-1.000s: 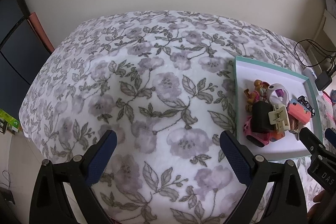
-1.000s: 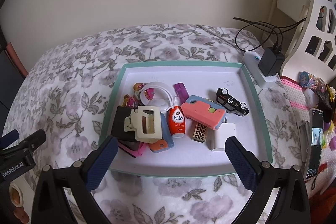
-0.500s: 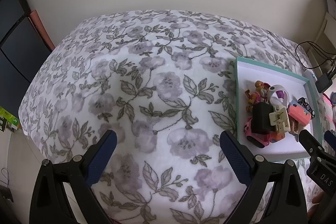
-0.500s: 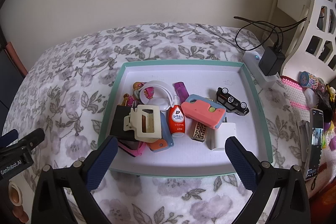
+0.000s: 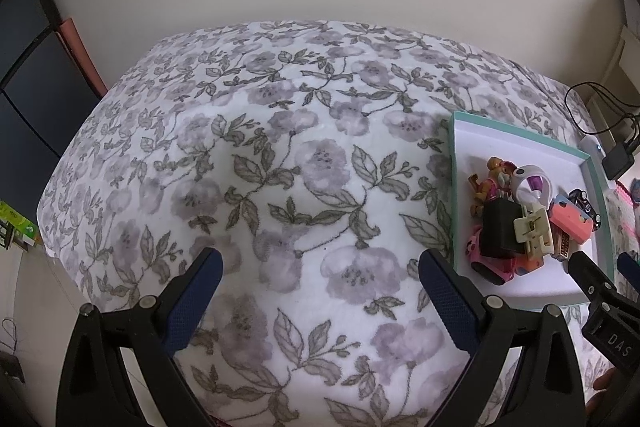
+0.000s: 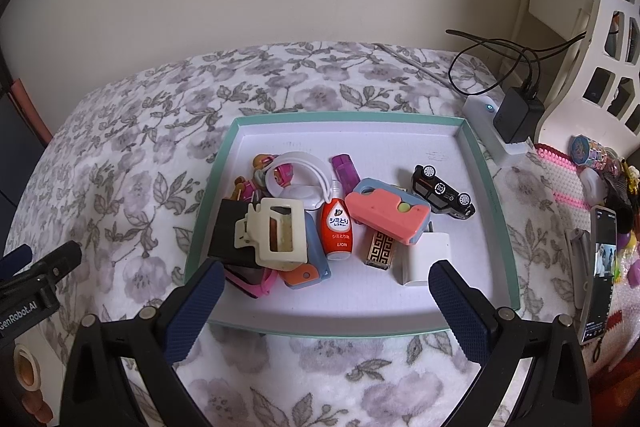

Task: Organize rigid objects

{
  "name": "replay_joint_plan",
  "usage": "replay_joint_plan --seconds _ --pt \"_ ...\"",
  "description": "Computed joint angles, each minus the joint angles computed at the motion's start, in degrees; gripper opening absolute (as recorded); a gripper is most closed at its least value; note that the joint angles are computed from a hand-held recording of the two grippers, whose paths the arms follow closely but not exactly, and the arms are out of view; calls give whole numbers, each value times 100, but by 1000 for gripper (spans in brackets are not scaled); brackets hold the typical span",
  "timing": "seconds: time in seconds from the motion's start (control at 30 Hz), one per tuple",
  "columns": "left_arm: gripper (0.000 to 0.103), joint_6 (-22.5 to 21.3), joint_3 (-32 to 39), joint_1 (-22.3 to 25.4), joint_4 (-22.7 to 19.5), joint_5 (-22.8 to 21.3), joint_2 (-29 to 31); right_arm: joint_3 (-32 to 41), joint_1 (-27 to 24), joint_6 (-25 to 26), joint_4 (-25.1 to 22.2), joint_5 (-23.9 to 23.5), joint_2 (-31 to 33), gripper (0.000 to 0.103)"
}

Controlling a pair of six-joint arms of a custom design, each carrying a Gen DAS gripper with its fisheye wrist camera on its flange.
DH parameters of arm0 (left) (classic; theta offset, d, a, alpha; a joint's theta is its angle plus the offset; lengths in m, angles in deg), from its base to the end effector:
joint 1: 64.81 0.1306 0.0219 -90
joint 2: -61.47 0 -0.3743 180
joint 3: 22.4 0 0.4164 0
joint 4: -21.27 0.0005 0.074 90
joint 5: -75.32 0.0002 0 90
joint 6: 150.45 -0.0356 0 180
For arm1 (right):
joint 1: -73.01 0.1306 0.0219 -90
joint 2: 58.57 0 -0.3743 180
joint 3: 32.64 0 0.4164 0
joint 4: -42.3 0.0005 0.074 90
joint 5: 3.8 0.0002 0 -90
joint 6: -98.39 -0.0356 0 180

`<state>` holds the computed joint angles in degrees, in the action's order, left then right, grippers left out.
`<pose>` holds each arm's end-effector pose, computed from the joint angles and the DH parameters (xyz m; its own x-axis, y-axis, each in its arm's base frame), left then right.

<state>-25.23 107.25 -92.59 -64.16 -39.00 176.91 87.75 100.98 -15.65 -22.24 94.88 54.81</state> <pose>0.5555 -0.2766 0.4700 -0.8616 -0.1401 -0.4879 -0.2319 0.9636 0.1329 0.5699 0.2960 0.4328 -0.8402 0.0098 -0.5422 -0.0545 0.9932 0.1024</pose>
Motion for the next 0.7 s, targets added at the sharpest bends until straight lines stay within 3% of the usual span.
replay_joint_plan --seconds 0.7 --pt "98 196 18 -16 -32 -93 5 40 6 -9 -23 6 26 103"
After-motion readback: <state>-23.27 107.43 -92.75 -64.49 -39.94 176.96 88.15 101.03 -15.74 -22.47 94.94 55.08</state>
